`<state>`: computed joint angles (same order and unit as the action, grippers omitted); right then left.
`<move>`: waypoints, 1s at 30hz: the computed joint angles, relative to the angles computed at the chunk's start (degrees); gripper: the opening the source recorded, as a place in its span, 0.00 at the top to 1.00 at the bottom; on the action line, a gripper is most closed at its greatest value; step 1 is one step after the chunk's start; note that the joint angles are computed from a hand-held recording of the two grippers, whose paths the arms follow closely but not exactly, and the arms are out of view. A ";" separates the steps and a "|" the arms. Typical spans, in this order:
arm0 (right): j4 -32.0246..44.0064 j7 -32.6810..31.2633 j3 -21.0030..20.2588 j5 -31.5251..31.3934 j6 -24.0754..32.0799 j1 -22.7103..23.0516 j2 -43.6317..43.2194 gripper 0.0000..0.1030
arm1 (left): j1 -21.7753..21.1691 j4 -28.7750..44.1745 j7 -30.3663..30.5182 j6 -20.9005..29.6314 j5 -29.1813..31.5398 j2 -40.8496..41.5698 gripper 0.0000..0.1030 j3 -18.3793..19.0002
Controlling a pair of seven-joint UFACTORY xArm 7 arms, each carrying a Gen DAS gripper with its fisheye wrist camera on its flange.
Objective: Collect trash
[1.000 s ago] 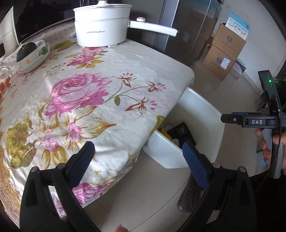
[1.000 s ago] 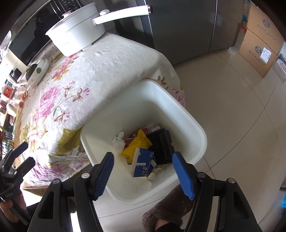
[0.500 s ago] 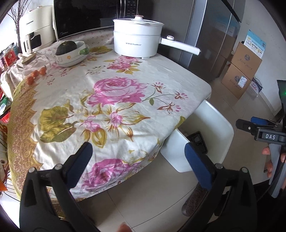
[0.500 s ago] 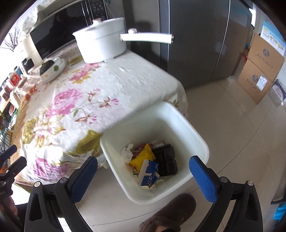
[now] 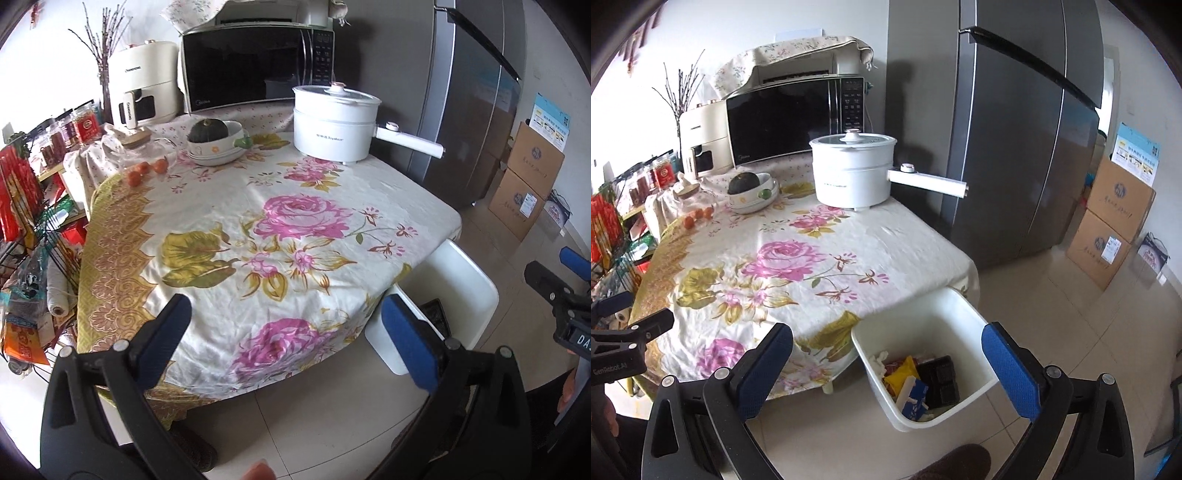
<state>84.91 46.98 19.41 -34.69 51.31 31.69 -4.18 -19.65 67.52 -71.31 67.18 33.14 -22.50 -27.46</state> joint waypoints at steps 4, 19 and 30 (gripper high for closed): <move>1.40 1.43 0.78 -4.59 0.33 1.02 1.26 0.00 | 1.01 -0.96 -2.27 0.37 2.31 -1.32 0.01 -0.87; 1.53 3.94 0.00 -5.85 -3.29 2.24 1.31 0.00 | 2.02 -1.84 -5.89 2.89 5.70 -2.48 0.01 -3.11; 1.13 4.97 0.33 -7.03 -3.42 2.05 1.05 0.00 | 1.60 -2.16 -5.39 2.10 5.32 -2.90 0.01 -3.11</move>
